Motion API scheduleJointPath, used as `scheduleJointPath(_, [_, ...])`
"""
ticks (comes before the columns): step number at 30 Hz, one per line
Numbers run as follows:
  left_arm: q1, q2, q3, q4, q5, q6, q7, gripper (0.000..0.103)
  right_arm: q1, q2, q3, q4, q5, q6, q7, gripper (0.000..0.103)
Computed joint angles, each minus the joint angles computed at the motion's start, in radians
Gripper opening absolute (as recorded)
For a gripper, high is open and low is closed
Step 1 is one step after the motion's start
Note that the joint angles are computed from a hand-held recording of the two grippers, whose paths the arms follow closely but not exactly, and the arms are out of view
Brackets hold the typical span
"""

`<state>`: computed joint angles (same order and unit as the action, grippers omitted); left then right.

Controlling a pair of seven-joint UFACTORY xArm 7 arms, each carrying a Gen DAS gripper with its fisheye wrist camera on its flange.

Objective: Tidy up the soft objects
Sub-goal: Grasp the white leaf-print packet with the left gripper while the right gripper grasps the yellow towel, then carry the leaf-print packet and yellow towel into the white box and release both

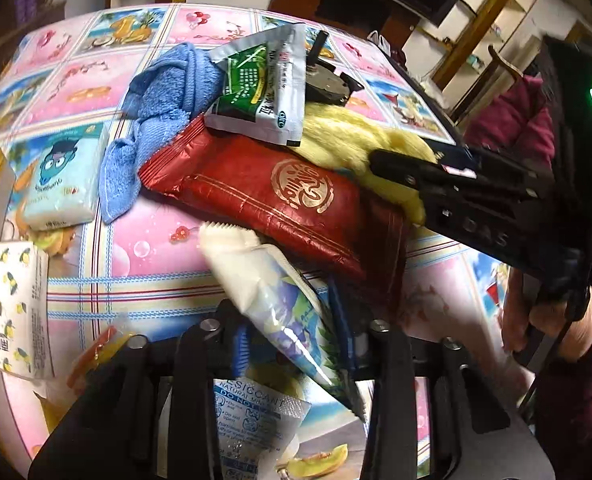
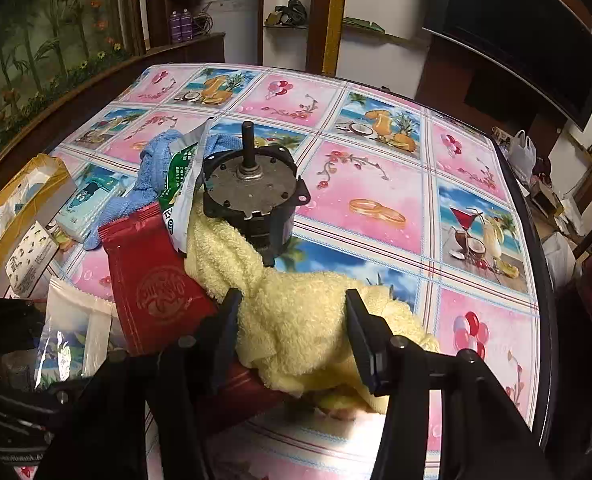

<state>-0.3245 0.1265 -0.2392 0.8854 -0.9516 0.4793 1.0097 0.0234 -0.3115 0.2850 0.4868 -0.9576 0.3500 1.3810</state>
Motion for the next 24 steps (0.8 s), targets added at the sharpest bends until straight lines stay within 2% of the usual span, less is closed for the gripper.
scheduleJointPath(4, [0.015, -0.039, 0.009, -0.027, -0.065, 0.026, 0.055, 0.018, 0.014, -0.112, -0.003, -0.078, 0.06, -0.025, -0.001, 0.051])
scheduleJointPath(12, [0.006, -0.171, 0.066, -0.102, -0.185, 0.119, 0.171, 0.018, 0.066, -0.327, 0.012, -0.202, 0.281, -0.045, -0.076, 0.051])
scheduleJointPath(14, [-0.003, -0.206, 0.079, -0.127, -0.196, 0.129, 0.2, 0.014, 0.078, -0.357, 0.029, -0.209, 0.323, -0.032, -0.09, 0.051])
scheduleJointPath(16, [-0.018, -0.217, 0.08, -0.14, -0.148, 0.114, 0.159, 0.014, 0.082, -0.38, 0.058, -0.207, 0.359, -0.006, -0.102, 0.051])
scheduleJointPath(19, [-0.049, -0.188, 0.059, -0.135, -0.02, 0.065, 0.06, 0.014, 0.09, -0.407, 0.09, -0.208, 0.413, 0.017, -0.122, 0.051])
scheduleJointPath(21, [-0.072, -0.163, 0.048, -0.133, -0.009, 0.017, 0.035, 0.015, 0.089, -0.424, 0.111, -0.21, 0.447, 0.031, -0.133, 0.051])
scheduleJointPath(22, [-0.082, -0.144, 0.037, -0.13, 0.036, -0.018, -0.012, 0.018, 0.088, -0.433, 0.123, -0.212, 0.46, 0.039, -0.136, 0.051])
scheduleJointPath(24, [-0.101, -0.117, 0.02, -0.132, 0.17, -0.085, -0.136, 0.032, 0.094, -0.457, 0.134, -0.225, 0.487, 0.052, -0.144, 0.051])
